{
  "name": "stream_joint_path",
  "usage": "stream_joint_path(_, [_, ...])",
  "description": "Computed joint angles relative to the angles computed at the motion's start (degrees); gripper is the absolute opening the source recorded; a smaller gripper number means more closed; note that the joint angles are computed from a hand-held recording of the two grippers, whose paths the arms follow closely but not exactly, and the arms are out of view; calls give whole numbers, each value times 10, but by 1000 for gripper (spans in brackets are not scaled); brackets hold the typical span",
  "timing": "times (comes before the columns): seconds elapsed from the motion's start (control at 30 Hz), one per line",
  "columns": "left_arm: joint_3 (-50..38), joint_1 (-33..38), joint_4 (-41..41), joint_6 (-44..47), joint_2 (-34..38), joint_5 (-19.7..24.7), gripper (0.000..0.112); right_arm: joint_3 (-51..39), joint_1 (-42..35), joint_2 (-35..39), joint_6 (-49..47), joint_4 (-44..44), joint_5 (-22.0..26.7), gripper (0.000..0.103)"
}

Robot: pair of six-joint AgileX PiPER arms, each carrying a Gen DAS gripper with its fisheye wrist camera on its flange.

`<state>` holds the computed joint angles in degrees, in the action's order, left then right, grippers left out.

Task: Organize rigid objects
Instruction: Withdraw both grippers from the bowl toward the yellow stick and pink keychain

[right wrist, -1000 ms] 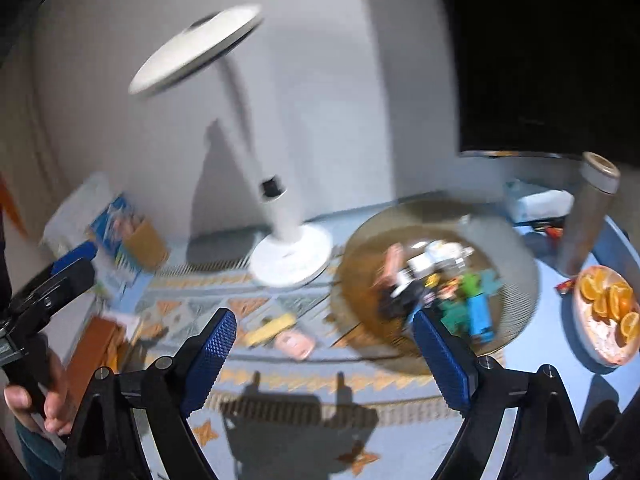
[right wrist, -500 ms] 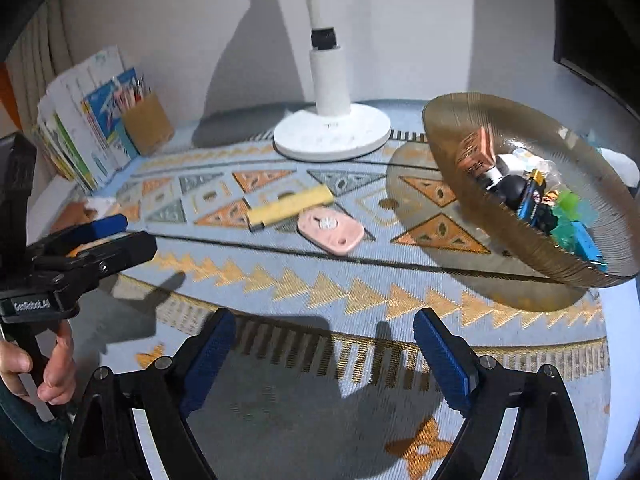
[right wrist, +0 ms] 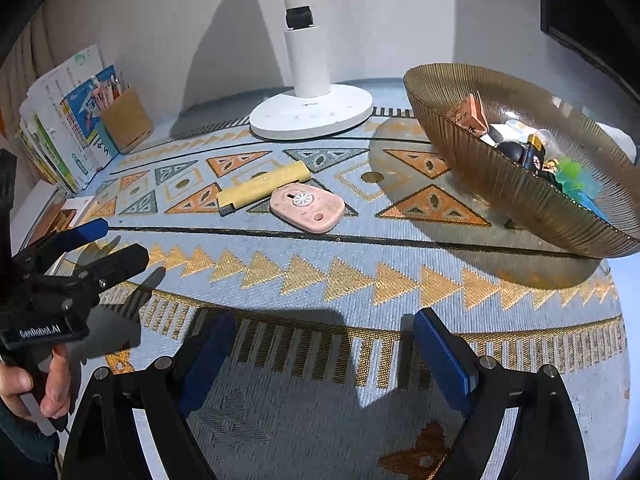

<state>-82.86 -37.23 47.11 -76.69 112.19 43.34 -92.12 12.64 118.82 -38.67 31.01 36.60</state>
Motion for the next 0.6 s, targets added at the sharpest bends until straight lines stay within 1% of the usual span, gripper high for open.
stream_joint_path(0.1, [-15,-7,1,14,10,18,102,2,1,-1,-8,4,-1,90])
stream_joint_path(0.2, [-18,-10,4,17,12,25,102,-5,5,4,0,-7,4,90])
stream_joint_path(0.27, [-17,-9,2,19,11,23,102,-17,6,12,6,-14,16,90])
stream_joint_path(0.47, [-15,-1,-11,23,10,18,102,-17,9,12,2,-16,17,90])
stream_joint_path(0.57, [-17,-1,-15,30,11,18,102,-18,4,13,-15,1,25,90])
stream_joint_path(0.6, [-19,2,-27,45,12,12,102,-25,2,16,-19,6,36,90])
